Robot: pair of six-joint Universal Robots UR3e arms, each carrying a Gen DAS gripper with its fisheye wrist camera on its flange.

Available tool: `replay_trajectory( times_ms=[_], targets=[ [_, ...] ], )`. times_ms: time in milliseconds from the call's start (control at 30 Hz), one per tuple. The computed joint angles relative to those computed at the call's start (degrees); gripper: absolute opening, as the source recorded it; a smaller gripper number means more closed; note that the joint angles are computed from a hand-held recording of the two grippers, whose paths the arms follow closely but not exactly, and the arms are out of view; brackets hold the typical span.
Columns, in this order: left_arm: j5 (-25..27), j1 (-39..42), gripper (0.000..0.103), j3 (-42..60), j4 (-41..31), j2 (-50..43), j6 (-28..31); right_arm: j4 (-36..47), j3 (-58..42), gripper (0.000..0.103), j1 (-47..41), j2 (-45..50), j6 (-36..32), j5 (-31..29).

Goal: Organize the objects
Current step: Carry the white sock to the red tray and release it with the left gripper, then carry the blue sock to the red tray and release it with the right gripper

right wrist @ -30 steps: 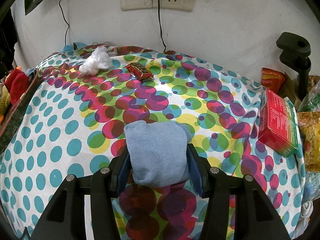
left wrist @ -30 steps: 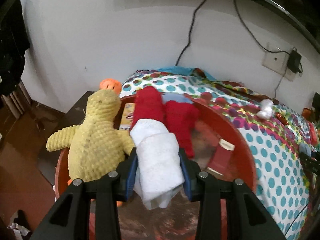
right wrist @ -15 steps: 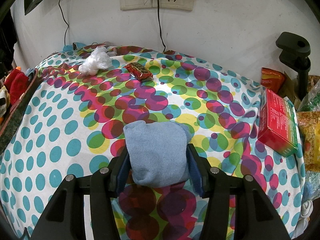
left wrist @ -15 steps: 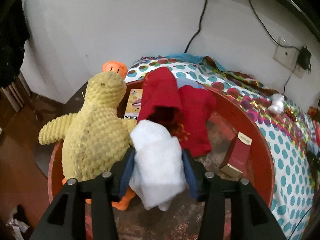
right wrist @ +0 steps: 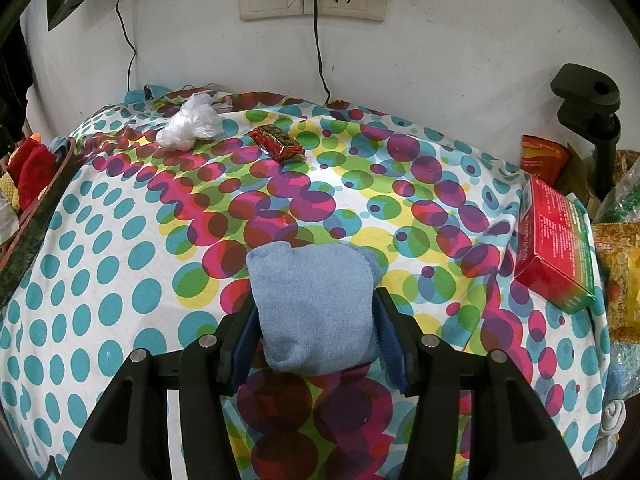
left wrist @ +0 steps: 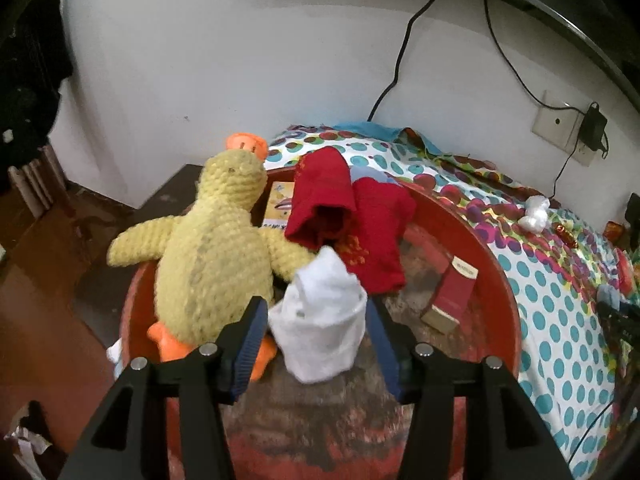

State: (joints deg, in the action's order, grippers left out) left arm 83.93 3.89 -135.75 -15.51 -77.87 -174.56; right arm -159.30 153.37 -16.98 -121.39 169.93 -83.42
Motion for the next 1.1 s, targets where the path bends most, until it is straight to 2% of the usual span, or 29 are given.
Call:
replay_trajectory(
  times_ms=[133, 200, 267, 433, 567, 667, 833, 933, 1100],
  targets=[
    [0.0, -2.8, 0.052, -2.2, -5.0, 7.3, -1.2, 0.3, 0.1, 0.050, -1.1, -0.3, -0.7, 0.7],
    [-2.5, -3.3, 0.053, -2.9, -9.0, 11.0, -1.4, 0.4, 0.0, 0.050, -0.9, -0.3, -0.7, 0.6],
    [-2.8, -4.8, 0.052, -2.9, -11.2, 12.6, -1.7, 0.5, -0.1, 0.051, -0.9, -0.3, -0.7, 0.5],
    [3.4, -11.0, 0.053, -4.7, -7.8, 11.4, -2.8, 0.5, -0.3, 0.051, -0.6, -0.1, -0.7, 0.1],
    [3.5, -10.1, 0.053, -7.7, -7.2, 14.0, -0.7, -0.3, -0.8, 0.051, -0.3, 1.2, 0.3, -0.6],
    [3.6, -9.0, 0.053, -9.1, -5.9, 15.2, 0.9, -1.8, -2.8, 0.050, 3.5, 4.7, 3.7, -4.7],
    [-1.7, -4.0, 0.053, -10.1, -8.4, 18.5, 2.7, -1.8, -8.2, 0.048, 12.2, 11.6, 10.3, -13.2],
    [-4.2, -1.7, 0.053, -10.7, -9.7, 21.2, 3.8, -0.8, -11.1, 0.048, 16.9, 13.6, 13.4, -16.1],
    [-10.8, 6.4, 0.053, -12.1, -17.5, 30.3, 8.5, 2.4, -19.2, 0.048, 26.2, 18.1, 18.5, -17.7]
  ],
)
